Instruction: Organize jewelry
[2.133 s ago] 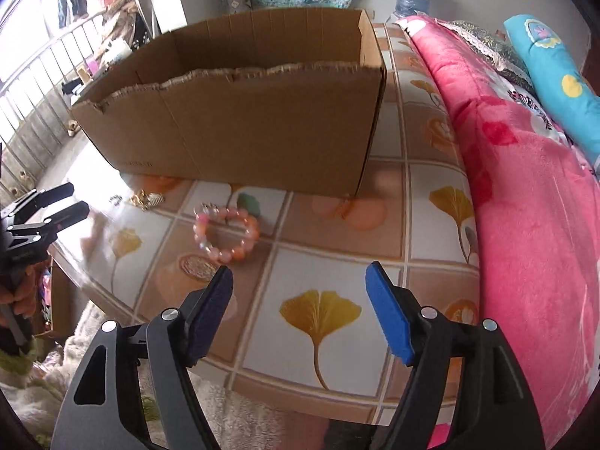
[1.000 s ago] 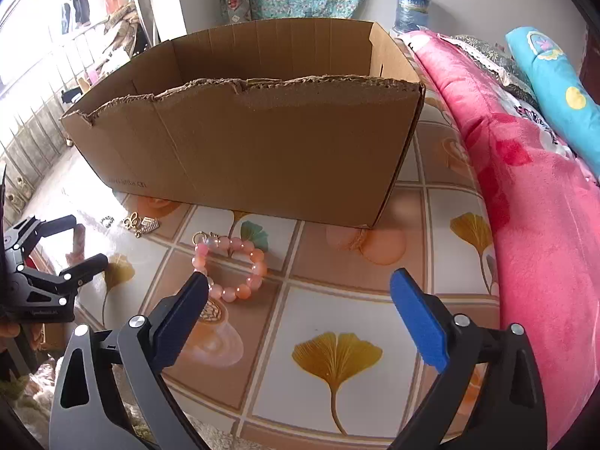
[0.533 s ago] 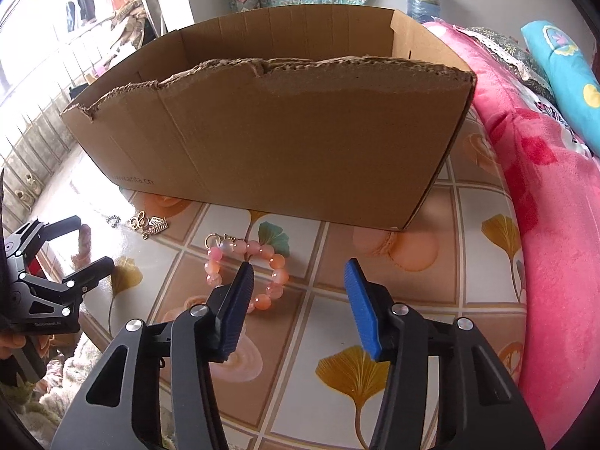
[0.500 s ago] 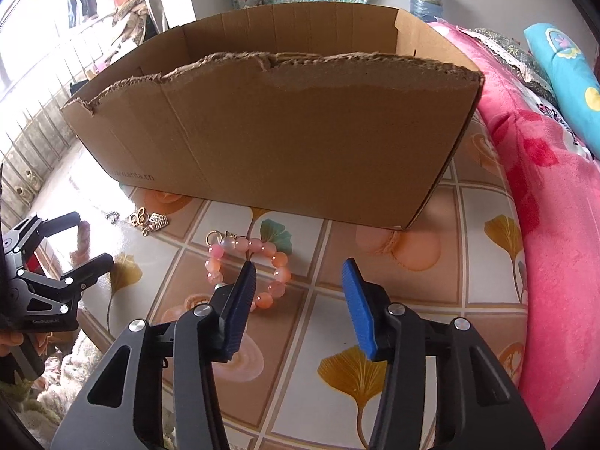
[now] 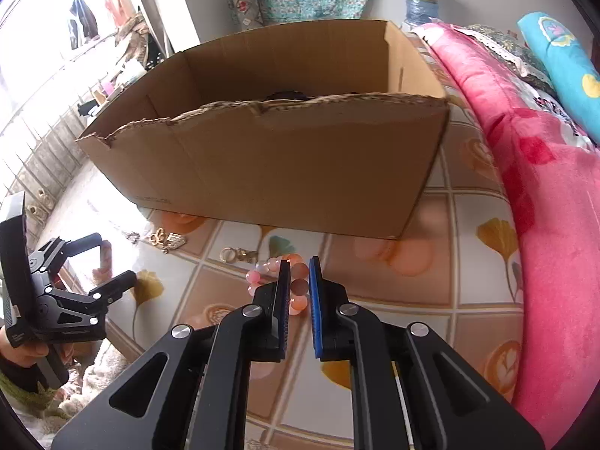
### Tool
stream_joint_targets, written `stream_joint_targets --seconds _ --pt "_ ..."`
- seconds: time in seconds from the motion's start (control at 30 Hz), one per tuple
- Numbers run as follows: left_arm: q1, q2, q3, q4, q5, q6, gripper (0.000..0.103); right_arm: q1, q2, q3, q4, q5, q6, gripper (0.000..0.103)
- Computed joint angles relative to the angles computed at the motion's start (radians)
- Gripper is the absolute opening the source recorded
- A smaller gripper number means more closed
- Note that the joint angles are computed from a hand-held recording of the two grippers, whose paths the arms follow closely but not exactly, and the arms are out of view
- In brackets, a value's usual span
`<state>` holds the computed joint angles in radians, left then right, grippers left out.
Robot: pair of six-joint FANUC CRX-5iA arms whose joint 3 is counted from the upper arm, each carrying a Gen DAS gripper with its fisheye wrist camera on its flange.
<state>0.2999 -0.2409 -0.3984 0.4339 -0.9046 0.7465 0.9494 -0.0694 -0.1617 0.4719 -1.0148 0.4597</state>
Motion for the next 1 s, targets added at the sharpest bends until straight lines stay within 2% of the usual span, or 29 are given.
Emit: stream_joint_targets --seconds 0.23,0.33,0.43,0.57,0.77,0.93,0.97,1.0 --pt "0.002 0.013 0.007 0.009 -0.005 -0.013 0.096 -0.037 -0.025 -0.034 -0.015 -0.021 -0.071 0.013" --pt "0.001 0.02 0.015 0.005 -0.011 -0.011 0.096 -0.027 -0.049 -0.071 0.039 0.017 -0.122 0.031" --pt "0.0 0.02 0.015 0.004 -0.01 -0.012 0.096 -0.009 -0.067 -0.102 0.105 0.065 -0.15 0.031" --pt "0.001 0.024 0.016 0.01 -0.012 -0.026 0.096 0.006 -0.072 -0.115 0.119 0.138 -0.122 0.031" --pt "0.001 0.026 0.022 0.005 -0.017 -0.025 0.096 0.014 -0.03 -0.079 0.007 0.221 0.0 0.031" --pt "0.022 -0.005 -0.03 0.111 0.031 -0.085 0.094 0.027 -0.001 -0.057 -0.056 0.256 0.068 0.031" --pt "0.021 -0.011 -0.036 0.121 0.044 -0.097 0.09 0.03 0.002 -0.054 -0.064 0.26 0.081 0.031" --pt "0.017 -0.015 -0.038 0.122 0.059 -0.105 0.08 0.033 0.006 -0.052 -0.068 0.261 0.092 0.031"
